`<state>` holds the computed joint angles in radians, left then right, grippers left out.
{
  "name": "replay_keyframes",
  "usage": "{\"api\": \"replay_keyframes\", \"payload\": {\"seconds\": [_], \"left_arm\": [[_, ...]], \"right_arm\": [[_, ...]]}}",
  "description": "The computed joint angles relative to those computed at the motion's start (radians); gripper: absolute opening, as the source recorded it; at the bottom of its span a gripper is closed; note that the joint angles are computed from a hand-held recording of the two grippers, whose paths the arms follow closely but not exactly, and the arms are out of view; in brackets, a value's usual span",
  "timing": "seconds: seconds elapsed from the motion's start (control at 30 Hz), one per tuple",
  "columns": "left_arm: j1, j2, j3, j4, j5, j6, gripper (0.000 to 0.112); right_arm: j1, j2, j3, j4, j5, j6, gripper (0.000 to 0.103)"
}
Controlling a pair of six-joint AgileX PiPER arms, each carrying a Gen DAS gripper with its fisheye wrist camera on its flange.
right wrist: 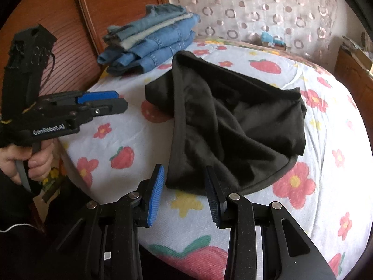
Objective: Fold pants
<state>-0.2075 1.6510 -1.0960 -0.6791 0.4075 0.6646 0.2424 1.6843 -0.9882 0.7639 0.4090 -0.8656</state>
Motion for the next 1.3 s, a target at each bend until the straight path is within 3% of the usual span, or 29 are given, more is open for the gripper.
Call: {"api": "replay_keyframes", "payload": {"seconds": [0.23,0.27,0.3,0.57,0.73,1.0,1.27,1.3], "left_arm": [[0.005,0.007,-0.010,-0.017,0.000,0.014,0.038],[0.005,0.008,-0.011,-0.020,0.002,0.015,0.038],[0.004,0.011,-0.014,-0.019,0.003,0.014,0.038],[-0.016,0.071,-0.122,0.034,0.035,-0.028,0.038],[-0.033,0.144,-0.227,0.111,0.061,-0.089,0.038],[-0.039,0.258,-0.404,0.224,0.128,-0.200,0.038],[-0.054,0.416,-0.661,0.342,0.247,-0.299,0.038],[-0.055,0.432,-0.688,0.351,0.258,-0.308,0.038]], "right_arm": [[0.011,-0.002,0.022,-0.029,-0.036,-0.004,0.036],[0.013,-0.002,0.026,-0.037,-0.046,-0.006,0.029],[0.016,-0.002,0.026,-0.066,-0.053,0.009,0.015],[-0.120,-0.015,-0.106,-0.011,0.085,-0.081,0.013],[-0.181,0.033,-0.253,-0.061,0.101,-0.047,0.013],[-0.225,0.245,-0.506,-0.182,0.153,0.069,0.013],[-0.271,0.312,-0.566,-0.133,0.172,0.050,0.014],[-0.277,0.310,-0.561,-0.114,0.173,0.035,0.021]]}}
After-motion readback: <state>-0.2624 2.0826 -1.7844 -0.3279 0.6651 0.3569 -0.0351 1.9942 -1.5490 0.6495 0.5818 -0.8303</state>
